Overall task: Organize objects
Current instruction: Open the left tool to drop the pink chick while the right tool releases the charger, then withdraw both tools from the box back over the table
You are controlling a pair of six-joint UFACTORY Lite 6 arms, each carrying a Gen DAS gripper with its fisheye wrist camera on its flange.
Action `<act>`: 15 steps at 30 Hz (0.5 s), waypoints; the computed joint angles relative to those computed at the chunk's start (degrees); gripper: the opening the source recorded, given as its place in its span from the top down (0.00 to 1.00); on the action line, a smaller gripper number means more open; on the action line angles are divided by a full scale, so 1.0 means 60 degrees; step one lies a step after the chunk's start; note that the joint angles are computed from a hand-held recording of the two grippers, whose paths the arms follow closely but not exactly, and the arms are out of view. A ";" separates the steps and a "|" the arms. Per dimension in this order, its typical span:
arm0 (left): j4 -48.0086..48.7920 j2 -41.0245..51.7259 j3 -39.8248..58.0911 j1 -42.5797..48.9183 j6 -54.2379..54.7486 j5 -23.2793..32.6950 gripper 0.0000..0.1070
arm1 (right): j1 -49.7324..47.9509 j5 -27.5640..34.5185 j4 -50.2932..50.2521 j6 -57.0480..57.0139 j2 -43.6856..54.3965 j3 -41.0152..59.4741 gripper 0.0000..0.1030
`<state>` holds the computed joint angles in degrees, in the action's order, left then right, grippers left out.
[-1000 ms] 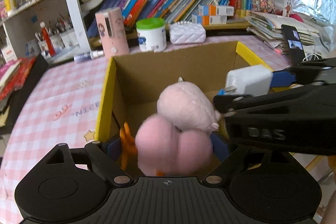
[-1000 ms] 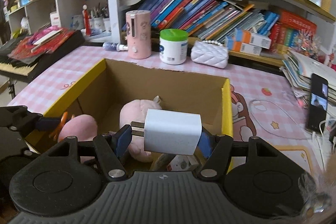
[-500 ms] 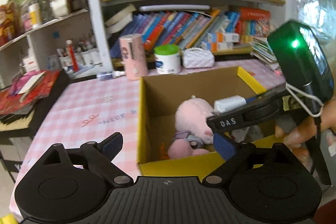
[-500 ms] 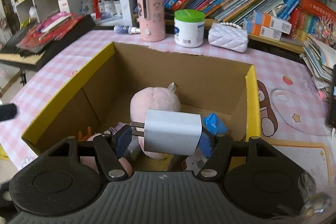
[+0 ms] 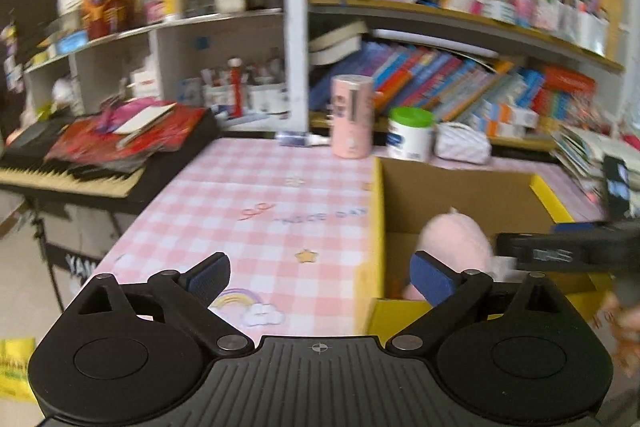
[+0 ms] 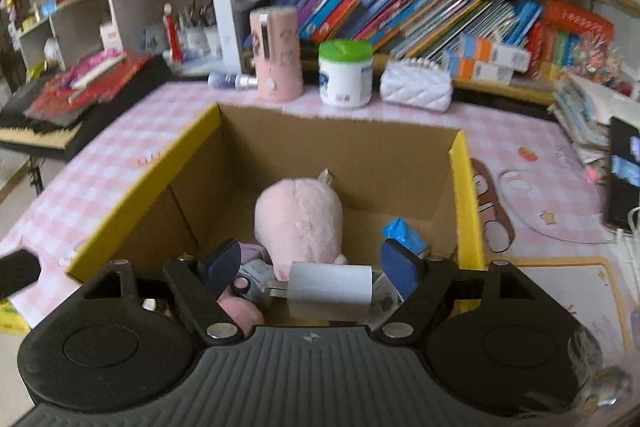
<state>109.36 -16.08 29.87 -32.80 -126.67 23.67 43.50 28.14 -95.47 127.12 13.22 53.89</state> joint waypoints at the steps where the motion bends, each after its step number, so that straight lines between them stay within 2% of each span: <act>1: -0.0231 -0.0181 -0.0043 0.0167 0.0199 -0.0072 0.08 | 0.0318 0.0442 0.0133 0.0077 -0.0214 -0.0138 0.26; 5: -0.0916 -0.1233 -0.0415 0.0734 0.0795 -0.0358 0.06 | 0.1623 0.2354 0.0973 0.0188 -0.0743 -0.0330 0.23; 8: 0.0221 -0.2099 -0.0813 0.1444 0.0005 -0.1136 0.05 | 0.2620 0.3548 0.1833 0.0290 -0.0915 -0.0161 0.22; 12: 0.0138 -0.2703 -0.0982 0.1940 0.0501 -0.1728 0.05 | 0.3818 0.4672 0.2882 0.0513 -0.0490 0.0468 0.20; 13: -0.0137 -0.2949 -0.1090 0.2063 0.0863 -0.1920 0.05 | 0.4145 0.4996 0.3248 0.0518 -0.0233 0.0758 0.18; 15: -0.1656 -0.3661 -0.1440 0.2197 0.2600 -0.2206 0.05 | 0.4700 0.5409 0.3864 0.0489 0.0313 0.1334 0.18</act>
<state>99.43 -38.05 21.23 -19.61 -111.06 10.44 71.69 60.59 -72.28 130.05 15.10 61.90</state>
